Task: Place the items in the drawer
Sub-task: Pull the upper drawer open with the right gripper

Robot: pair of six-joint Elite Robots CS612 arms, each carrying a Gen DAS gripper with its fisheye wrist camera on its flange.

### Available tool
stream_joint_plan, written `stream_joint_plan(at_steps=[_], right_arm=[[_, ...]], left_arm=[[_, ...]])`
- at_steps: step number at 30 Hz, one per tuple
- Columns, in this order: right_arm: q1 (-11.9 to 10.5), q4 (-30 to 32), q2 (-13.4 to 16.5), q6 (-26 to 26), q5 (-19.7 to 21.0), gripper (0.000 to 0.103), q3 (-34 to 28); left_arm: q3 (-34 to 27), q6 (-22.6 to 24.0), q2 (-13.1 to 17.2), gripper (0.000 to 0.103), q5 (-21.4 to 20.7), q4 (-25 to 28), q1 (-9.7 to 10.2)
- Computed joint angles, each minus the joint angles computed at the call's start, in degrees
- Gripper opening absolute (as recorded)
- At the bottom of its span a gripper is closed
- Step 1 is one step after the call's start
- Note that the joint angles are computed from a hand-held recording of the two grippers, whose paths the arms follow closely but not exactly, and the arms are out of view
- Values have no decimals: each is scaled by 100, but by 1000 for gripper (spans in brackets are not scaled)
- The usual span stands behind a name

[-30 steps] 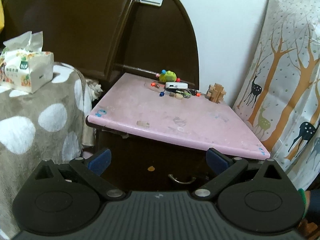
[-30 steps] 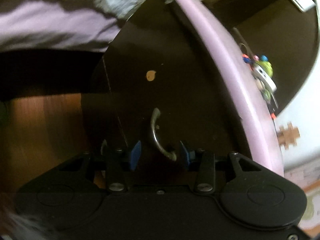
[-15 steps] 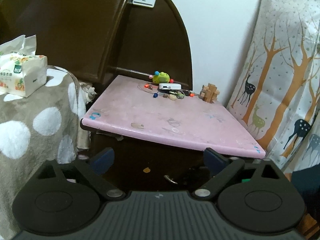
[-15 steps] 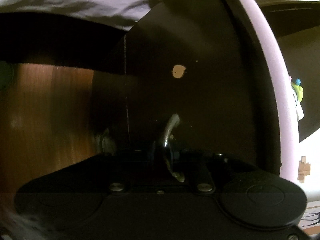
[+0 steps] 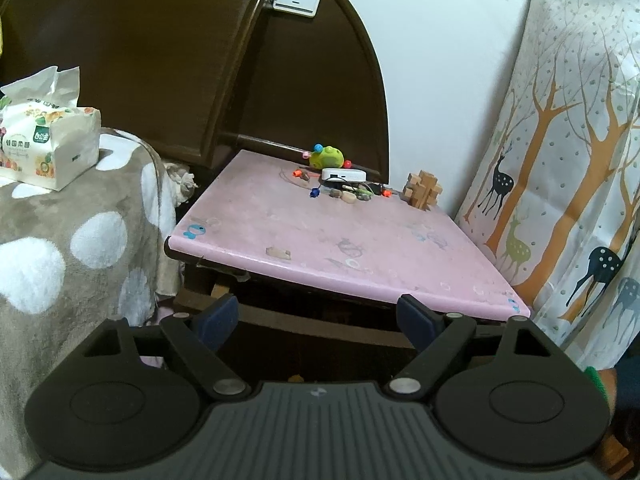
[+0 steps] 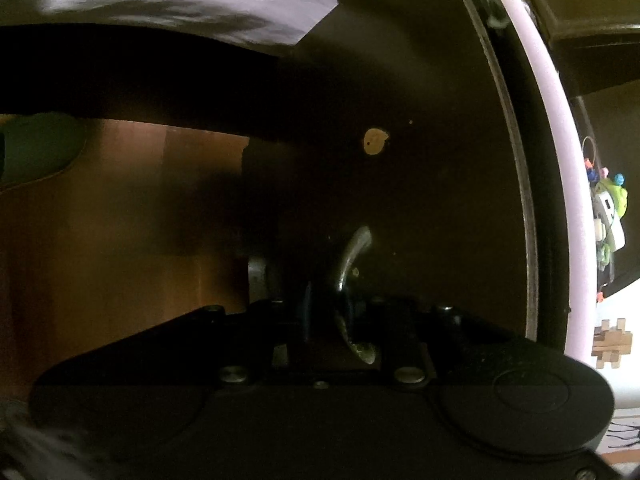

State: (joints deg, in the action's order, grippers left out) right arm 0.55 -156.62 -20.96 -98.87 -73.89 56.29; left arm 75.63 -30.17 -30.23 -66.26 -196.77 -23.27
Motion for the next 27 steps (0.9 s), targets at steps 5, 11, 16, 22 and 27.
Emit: stream_joint_plan(at_steps=[5, 11, 16, 22, 27], right_arm=[[-58, 171, -303, -236, 88, 18, 476], [-138, -136, -637, -205, 221, 18, 1246], [-206, -254, -842, -59, 337, 17, 1692], [-296, -565, -1054, 22, 473, 18, 2249], [-368, -753, -1117, 363, 610, 17, 2508]], left_arm=[[11, 32, -10, 87, 15, 4, -9], [43, 55, -28, 87, 41, 32, -21], [96, 150, -62, 87, 67, 51, -35], [216, 227, -120, 87, 152, 90, -66], [298, 342, -161, 87, 218, 156, -106]])
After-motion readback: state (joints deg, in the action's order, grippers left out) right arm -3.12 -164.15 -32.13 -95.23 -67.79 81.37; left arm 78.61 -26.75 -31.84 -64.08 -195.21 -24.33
